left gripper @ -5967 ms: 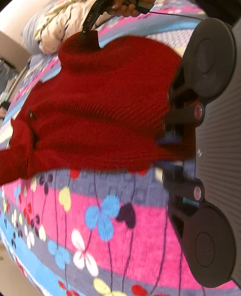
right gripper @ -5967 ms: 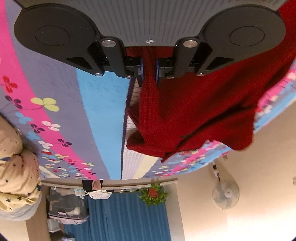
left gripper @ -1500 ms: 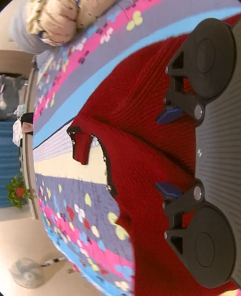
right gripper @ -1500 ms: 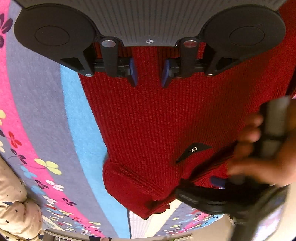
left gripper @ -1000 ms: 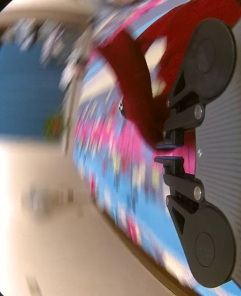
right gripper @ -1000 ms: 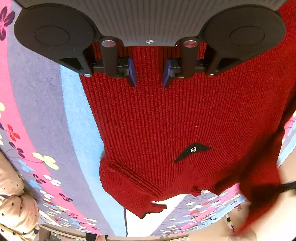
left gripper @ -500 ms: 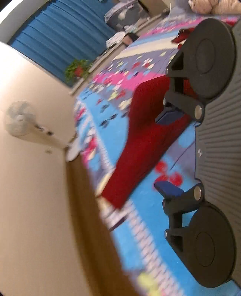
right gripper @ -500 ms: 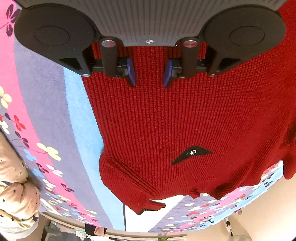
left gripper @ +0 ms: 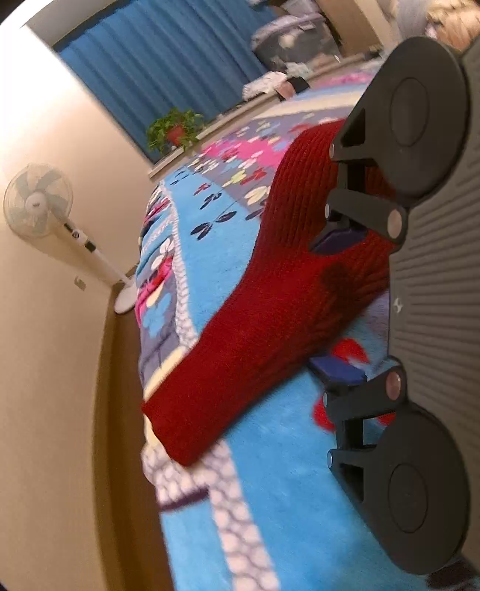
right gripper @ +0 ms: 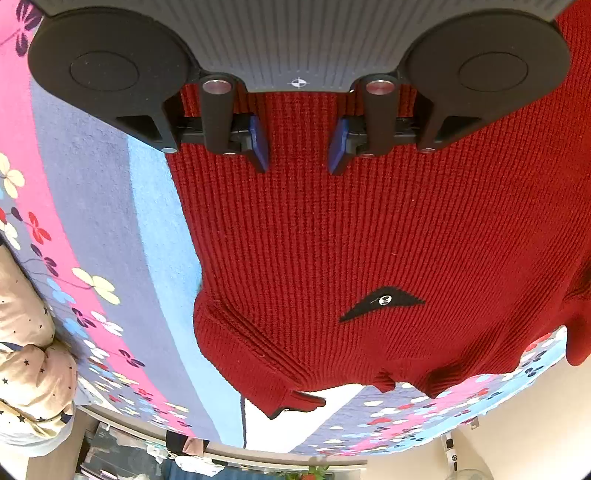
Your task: Fold small clothes
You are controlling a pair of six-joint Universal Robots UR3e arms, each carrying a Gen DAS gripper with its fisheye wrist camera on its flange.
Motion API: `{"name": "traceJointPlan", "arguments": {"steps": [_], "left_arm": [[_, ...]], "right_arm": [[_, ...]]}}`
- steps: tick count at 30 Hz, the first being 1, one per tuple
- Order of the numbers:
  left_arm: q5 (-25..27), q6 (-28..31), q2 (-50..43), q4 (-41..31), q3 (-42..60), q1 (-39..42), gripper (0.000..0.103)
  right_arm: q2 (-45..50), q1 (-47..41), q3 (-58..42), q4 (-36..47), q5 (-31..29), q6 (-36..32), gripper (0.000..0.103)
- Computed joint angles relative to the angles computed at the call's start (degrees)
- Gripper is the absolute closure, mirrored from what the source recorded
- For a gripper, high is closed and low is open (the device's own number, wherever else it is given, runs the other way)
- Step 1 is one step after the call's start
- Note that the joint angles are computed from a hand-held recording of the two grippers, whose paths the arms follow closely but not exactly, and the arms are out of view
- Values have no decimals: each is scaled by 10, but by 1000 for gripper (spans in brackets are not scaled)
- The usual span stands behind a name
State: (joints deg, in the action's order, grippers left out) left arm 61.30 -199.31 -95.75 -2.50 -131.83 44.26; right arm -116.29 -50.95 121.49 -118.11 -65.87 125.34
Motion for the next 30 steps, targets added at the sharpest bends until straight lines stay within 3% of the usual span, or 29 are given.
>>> {"name": "traceJointPlan", "arguments": {"steps": [1, 2, 4, 5, 6, 7, 8, 10, 12, 14, 18, 20, 22, 24, 26, 27, 30], "left_arm": [[16, 7, -11, 5, 10, -12, 64], [41, 15, -14, -4, 21, -24, 80], [66, 7, 4, -31, 27, -23, 88], [125, -19, 26, -33, 28, -38, 89], [231, -43, 53, -40, 38, -69, 89], [302, -56, 68, -44, 48, -90, 89], [344, -60, 88, -66, 54, -99, 87], [375, -67, 125, -162, 75, -105, 78], [406, -72, 145, -244, 98, -126, 77], [449, -78, 168, -262, 110, -166, 77], [414, -35, 281, -290, 101, -252, 58], [364, 14, 321, -294, 86, -316, 49], [288, 56, 347, -286, 56, -373, 49], [245, 99, 329, -235, 20, -439, 49], [283, 129, 247, -178, 19, -535, 56], [296, 132, 214, -177, 28, -566, 65], [252, 140, 167, -172, 33, -577, 68]], "right_arm": [[2, 1, 0, -2, 0, 1, 64], [2, 1, 1, -5, 0, 1, 64], [-1, 2, 6, -10, 0, 0, 64], [-1, 2, 7, -12, 1, 0, 64], [0, 2, 6, -11, 1, 0, 63], [2, 1, 5, -10, 2, 0, 63], [5, 0, 1, -7, 3, 2, 63], [8, -1, -2, -4, 5, 4, 63], [10, -1, -3, -4, 5, 3, 63], [10, -4, -5, 1, 8, 1, 63], [23, -14, -23, 22, 19, 16, 63], [28, -22, -31, 29, 33, 28, 63], [26, -35, -30, 19, 51, 43, 63], [24, -55, -29, 6, 80, 62, 63], [33, -81, -37, 1, 123, 87, 64], [41, -93, -42, -3, 148, 100, 64], [96, -103, -48, -96, 196, 165, 64]]}}
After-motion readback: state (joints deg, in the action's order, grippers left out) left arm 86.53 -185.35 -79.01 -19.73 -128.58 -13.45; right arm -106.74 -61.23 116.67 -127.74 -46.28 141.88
